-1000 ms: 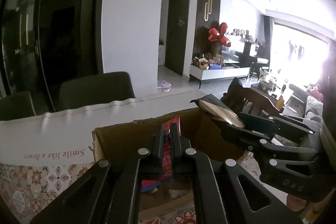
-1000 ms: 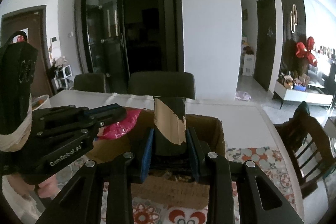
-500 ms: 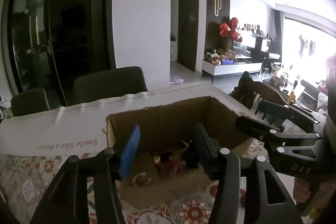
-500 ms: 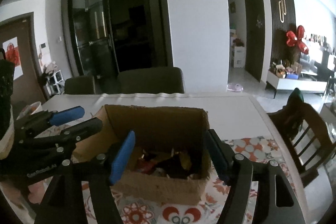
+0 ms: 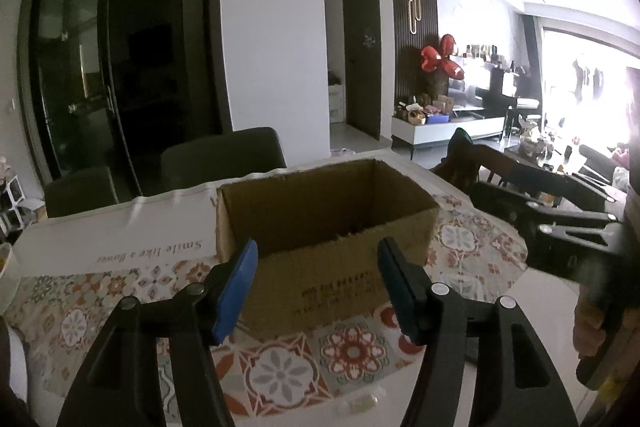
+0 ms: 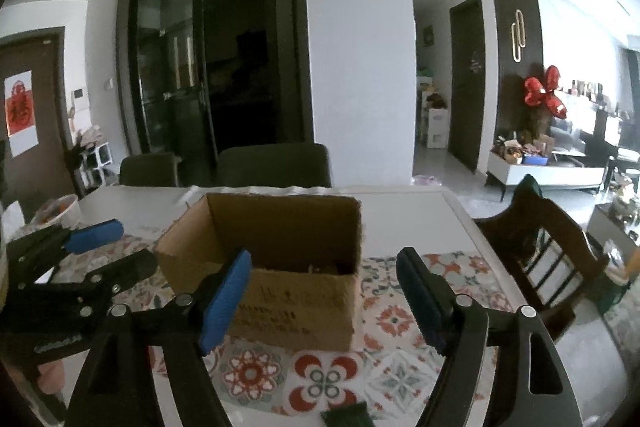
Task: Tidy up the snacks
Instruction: 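Move both grippers back toward the white candy and green pack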
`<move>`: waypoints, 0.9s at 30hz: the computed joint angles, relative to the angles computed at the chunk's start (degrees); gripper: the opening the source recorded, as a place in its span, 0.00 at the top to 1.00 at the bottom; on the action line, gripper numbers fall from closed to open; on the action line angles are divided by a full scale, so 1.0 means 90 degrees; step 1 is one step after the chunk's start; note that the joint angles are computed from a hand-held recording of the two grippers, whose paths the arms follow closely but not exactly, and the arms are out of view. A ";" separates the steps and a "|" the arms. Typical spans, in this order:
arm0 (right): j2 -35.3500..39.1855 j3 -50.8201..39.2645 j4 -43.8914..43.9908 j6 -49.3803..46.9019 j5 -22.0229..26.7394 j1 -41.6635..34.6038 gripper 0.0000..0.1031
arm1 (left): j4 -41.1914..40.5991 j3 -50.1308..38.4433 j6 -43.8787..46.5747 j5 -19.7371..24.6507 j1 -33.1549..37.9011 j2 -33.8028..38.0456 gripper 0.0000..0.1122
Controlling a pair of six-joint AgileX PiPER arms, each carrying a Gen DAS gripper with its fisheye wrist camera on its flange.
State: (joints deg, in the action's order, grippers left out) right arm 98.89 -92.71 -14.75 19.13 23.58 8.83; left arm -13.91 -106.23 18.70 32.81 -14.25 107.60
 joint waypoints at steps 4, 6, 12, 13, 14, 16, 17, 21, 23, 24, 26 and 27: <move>-0.0364 0.0614 -0.0600 0.0651 -0.0164 0.0054 0.27 | -0.0147 0.0735 0.0039 -0.0158 -0.0008 -0.0429 0.44; -0.0502 0.0863 -0.1106 0.1174 -0.0200 0.0140 0.27 | -0.0196 0.1058 0.0016 -0.0184 -0.0008 -0.0614 0.44; -0.0758 0.1499 -0.1834 0.1955 -0.0236 0.0244 0.27 | 0.0110 0.1711 -0.0380 -0.0394 -0.0096 -0.0859 0.43; -0.0775 0.1611 -0.1857 0.2047 -0.0241 0.0241 0.27 | 0.0139 0.1826 -0.0443 -0.0439 -0.0114 -0.0889 0.43; -0.0781 0.1687 -0.1904 0.2143 -0.0234 0.0269 0.27 | 0.0118 0.1977 -0.0446 -0.0493 -0.0116 -0.0924 0.43; -0.0848 0.1906 -0.1959 0.2243 -0.0250 0.0291 0.27 | 0.0188 0.2205 -0.0516 -0.0587 -0.0151 -0.0947 0.43; -0.0861 0.1989 -0.1978 0.2288 -0.0251 0.0299 0.27 | 0.0235 0.2414 -0.0554 -0.0699 -0.0172 -0.1014 0.43; -0.0860 0.2340 -0.1949 0.2327 -0.0313 0.0251 0.27 | 0.0171 0.2724 -0.0461 -0.0775 -0.0214 -0.1002 0.43; -0.0828 0.2485 -0.1805 0.2231 -0.0328 0.0216 0.27 | 0.0054 0.2825 -0.0386 -0.0749 -0.0220 -0.0967 0.43; -0.0822 0.2540 -0.1824 0.2260 -0.0336 0.0218 0.27 | -0.0013 0.2896 -0.0363 -0.0782 -0.0220 -0.0948 0.43; -0.0780 0.2676 -0.1786 0.2253 -0.0370 0.0200 0.27 | -0.0145 0.2958 -0.0317 -0.0778 -0.0220 -0.0877 0.43; -0.0756 0.2687 -0.1750 0.2225 -0.0354 0.0200 0.27 | -0.0166 0.2993 -0.0316 -0.0789 -0.0230 -0.0843 0.43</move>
State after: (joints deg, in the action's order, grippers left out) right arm 92.08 -68.53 -30.49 39.15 20.40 10.62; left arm -15.41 -79.29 15.86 25.71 -16.31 100.01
